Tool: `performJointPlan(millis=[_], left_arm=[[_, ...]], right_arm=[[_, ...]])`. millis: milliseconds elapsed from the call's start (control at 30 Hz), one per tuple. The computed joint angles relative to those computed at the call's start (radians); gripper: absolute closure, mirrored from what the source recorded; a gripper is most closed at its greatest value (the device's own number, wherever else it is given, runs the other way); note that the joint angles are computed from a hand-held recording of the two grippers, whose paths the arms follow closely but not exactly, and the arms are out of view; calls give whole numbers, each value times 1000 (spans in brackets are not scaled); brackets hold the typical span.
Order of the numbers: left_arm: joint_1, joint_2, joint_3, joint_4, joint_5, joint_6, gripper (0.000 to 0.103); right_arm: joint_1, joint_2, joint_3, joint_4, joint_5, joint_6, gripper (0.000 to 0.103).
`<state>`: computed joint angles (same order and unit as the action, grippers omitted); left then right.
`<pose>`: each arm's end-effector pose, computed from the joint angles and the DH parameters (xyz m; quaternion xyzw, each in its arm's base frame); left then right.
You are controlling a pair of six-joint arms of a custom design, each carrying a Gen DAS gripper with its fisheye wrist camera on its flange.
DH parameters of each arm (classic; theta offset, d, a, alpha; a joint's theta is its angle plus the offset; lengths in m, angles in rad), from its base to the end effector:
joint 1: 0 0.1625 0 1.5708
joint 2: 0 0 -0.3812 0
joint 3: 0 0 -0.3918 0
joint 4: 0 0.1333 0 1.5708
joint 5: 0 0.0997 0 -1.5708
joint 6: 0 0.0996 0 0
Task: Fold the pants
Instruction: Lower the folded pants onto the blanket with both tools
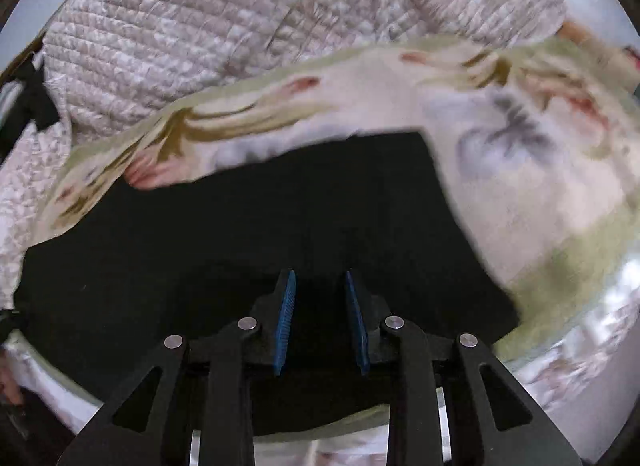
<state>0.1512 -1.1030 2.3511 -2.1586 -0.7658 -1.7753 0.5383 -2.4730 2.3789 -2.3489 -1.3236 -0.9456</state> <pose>-0.2979 -0.2528 0.0155 -0.0290 0.8791 -0.3784 0.2883 -0.1158 -0.2528 0.4498 0.0130 -0.9009 0.3237 0.2888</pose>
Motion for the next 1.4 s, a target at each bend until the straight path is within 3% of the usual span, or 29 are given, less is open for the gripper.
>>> performJointPlan(millis=[100, 233, 300, 400, 533, 600, 633, 733, 800, 867, 933, 1067, 1133, 1267, 1400], left_arm=[[32, 53, -58, -65, 41, 135, 84], [101, 169, -179, -181, 71, 389, 78], [128, 218, -225, -233, 86, 498, 76], [151, 264, -260, -257, 89, 544, 74], [174, 297, -270, -259, 61, 537, 73], [178, 317, -284, -237, 60, 537, 73], [175, 325, -293, -221, 68, 537, 70], [168, 325, -292, -240, 68, 554, 66], [160, 316, -282, -244, 71, 547, 66], [153, 302, -279, -179, 100, 494, 66], [147, 276, -274, -75, 135, 395, 66], [158, 222, -253, 57, 159, 250, 61], [171, 209, -243, 88, 151, 215, 61], [153, 203, -238, 148, 167, 175, 61], [131, 187, -214, 149, 163, 153, 61]], right_arm=[[59, 52, -40, -5, -11, 23, 77], [257, 159, -63, -46, -118, 17, 77], [349, 232, -92, -10, -140, -4, 77], [452, 292, -83, -13, -175, -37, 77], [526, 354, -49, -66, -189, -23, 77], [569, 420, -28, -165, -272, -15, 78], [571, 448, -25, -195, -301, -6, 78], [556, 436, -35, -186, -285, 26, 80], [512, 378, -36, -158, -207, 27, 80], [474, 341, -38, -175, -178, 53, 80], [449, 339, -45, -232, -189, 88, 80], [376, 395, -84, -351, -284, 214, 79], [333, 409, -117, -292, -258, 245, 79], [336, 372, -90, -291, -222, 205, 78], [328, 281, -44, -180, -119, 108, 77]])
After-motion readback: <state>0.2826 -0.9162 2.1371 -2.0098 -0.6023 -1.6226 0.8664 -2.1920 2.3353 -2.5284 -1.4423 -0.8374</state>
